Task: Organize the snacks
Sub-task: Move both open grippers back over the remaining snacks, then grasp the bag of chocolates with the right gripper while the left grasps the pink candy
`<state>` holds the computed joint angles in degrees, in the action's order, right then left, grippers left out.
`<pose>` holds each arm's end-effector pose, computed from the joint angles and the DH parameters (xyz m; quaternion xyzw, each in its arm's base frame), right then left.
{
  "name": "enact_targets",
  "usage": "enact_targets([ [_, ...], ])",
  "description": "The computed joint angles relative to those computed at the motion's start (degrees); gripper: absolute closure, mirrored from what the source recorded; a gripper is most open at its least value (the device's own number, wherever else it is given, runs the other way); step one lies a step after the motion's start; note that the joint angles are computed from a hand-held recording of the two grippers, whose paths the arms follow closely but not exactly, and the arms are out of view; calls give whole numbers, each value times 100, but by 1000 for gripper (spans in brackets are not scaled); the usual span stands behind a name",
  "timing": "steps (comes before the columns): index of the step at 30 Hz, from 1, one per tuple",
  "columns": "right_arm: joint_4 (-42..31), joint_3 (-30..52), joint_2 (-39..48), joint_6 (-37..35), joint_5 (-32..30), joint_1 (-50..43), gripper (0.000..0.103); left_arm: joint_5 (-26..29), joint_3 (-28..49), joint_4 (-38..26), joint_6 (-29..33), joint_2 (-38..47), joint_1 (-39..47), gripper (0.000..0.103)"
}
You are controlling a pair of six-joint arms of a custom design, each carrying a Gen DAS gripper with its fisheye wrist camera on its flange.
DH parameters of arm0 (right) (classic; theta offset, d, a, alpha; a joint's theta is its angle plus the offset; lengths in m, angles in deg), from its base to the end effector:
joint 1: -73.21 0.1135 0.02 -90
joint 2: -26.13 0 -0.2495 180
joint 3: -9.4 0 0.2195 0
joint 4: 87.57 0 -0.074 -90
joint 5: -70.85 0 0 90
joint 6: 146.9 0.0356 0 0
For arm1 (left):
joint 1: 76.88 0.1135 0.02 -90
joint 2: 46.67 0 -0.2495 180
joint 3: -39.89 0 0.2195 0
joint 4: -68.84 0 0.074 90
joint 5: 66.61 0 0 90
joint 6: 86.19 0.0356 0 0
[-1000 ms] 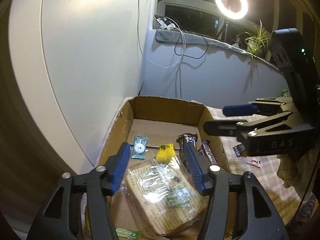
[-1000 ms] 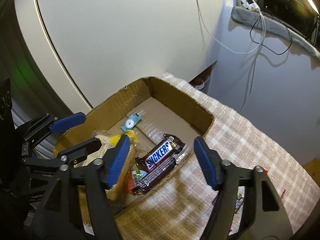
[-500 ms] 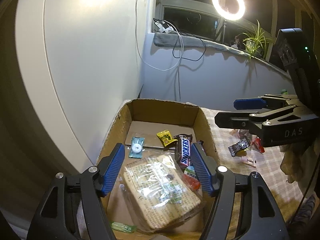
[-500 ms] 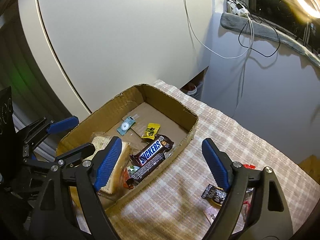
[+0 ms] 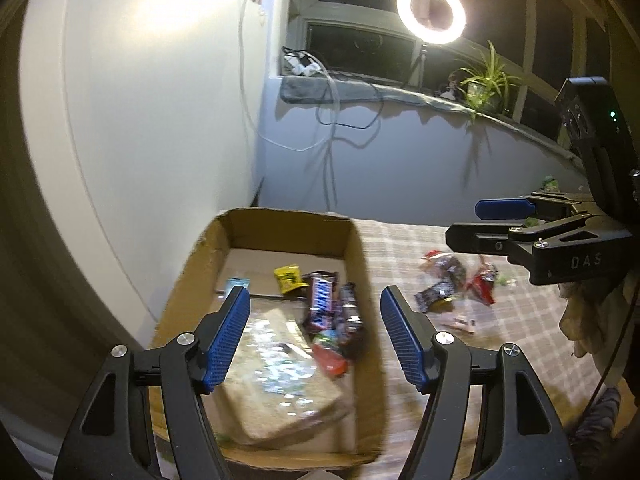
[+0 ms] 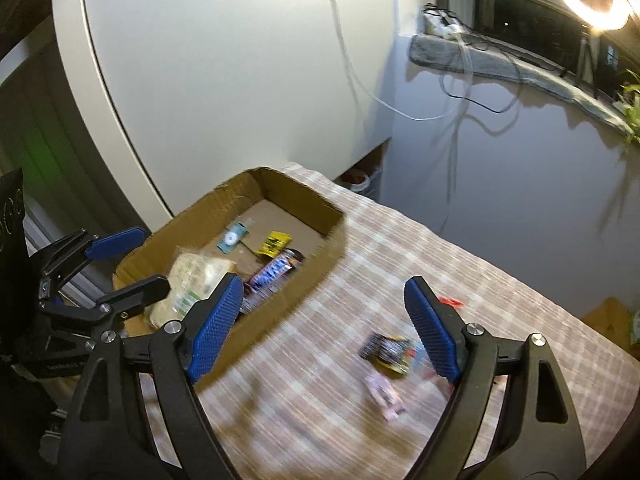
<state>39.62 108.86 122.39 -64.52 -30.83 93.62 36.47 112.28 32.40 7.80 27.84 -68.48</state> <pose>0.3132 0.1242 0.2908 -0.2602 0.8974 0.1332 0.3307 0.2561 0.0297 0.2781 0.0150 0.8963 -0.0555 0.4397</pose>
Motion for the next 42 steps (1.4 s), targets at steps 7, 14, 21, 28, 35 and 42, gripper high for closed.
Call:
enact_targets([
  [7,-102,-584,-482,-389,-318,-1071,18,-262,-51,54,-298,20,-818,35],
  [14,-295,-833,-595,-879,-700,-2039,18,-492,-85,250,-686,323,-1639,35],
  [21,-133,-1048,-408,-1282,-881,-2442,18,-527,44,381,-982,873,-2144,35],
  [28,60,-977,110,-1711,-853,-2267,18,-626,287,465,-1070,1555,-2509,35],
  [35,241,-761,712,-1958,-701,-2133,18,-1042,783,477,-789,2375,-2822,35],
  [42,372,-649,1084,-2115,-727,-2114,18,-1124,1039,492,-639,2828,-2864,35],
])
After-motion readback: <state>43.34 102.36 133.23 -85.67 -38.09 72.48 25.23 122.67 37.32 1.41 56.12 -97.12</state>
